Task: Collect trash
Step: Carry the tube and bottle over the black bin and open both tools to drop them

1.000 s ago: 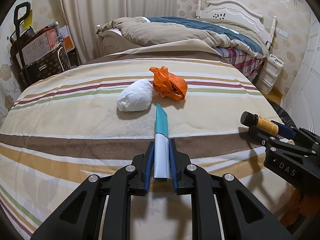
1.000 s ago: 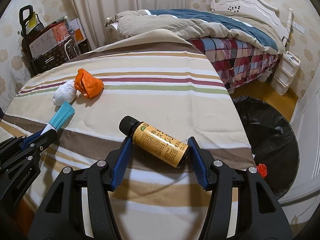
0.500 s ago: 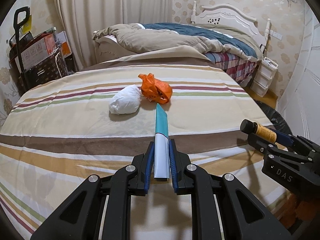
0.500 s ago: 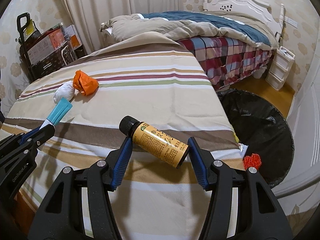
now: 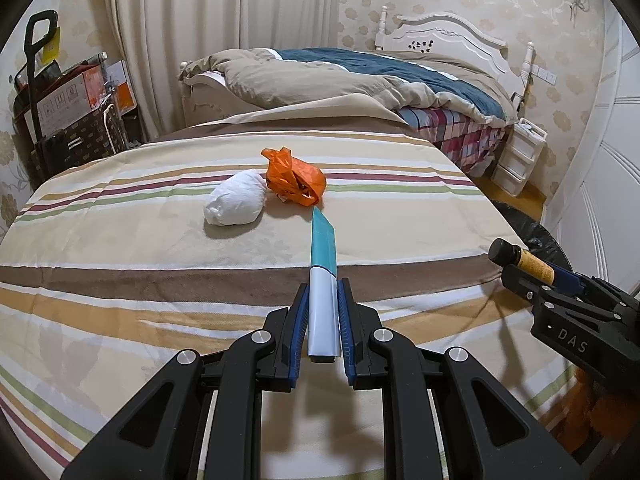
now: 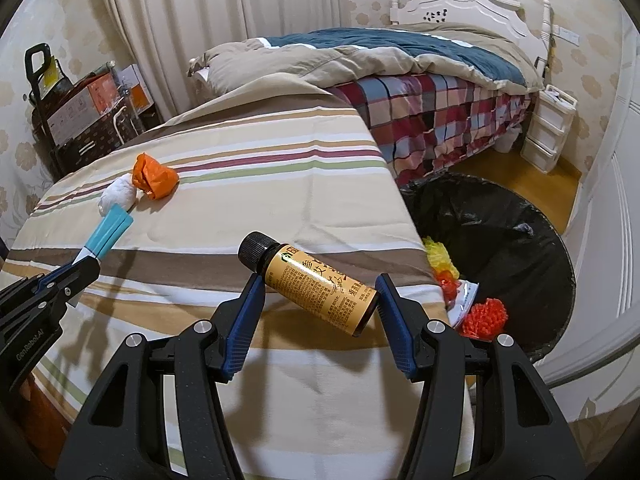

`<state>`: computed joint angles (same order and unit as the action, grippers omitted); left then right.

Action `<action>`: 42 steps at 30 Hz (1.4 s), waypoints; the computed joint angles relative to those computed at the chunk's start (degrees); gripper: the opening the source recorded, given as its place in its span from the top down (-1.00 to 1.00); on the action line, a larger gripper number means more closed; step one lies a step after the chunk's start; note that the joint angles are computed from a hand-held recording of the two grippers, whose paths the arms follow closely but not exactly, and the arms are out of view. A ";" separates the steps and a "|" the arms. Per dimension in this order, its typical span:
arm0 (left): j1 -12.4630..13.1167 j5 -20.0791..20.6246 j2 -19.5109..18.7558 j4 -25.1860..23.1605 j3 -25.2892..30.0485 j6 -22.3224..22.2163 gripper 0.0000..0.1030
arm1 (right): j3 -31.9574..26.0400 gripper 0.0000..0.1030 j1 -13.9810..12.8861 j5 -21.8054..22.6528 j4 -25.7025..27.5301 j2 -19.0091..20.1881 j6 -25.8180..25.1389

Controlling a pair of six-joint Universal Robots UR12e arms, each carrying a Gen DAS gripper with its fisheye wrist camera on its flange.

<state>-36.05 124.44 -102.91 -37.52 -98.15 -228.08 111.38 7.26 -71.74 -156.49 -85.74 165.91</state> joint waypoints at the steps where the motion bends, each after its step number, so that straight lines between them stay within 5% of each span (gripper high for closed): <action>1: -0.01 -0.08 -0.10 -0.07 0.16 0.07 0.66 | -0.01 -0.08 -0.12 0.18 0.03 0.02 0.14; 24: -0.92 -4.12 -7.81 4.67 9.56 10.72 0.66 | -1.06 -0.08 -3.56 -5.74 -2.91 1.04 4.37; 42: -1.07 -7.78 -15.24 3.36 19.80 17.46 0.66 | -4.29 -0.08 -6.70 -9.20 -3.32 4.16 7.31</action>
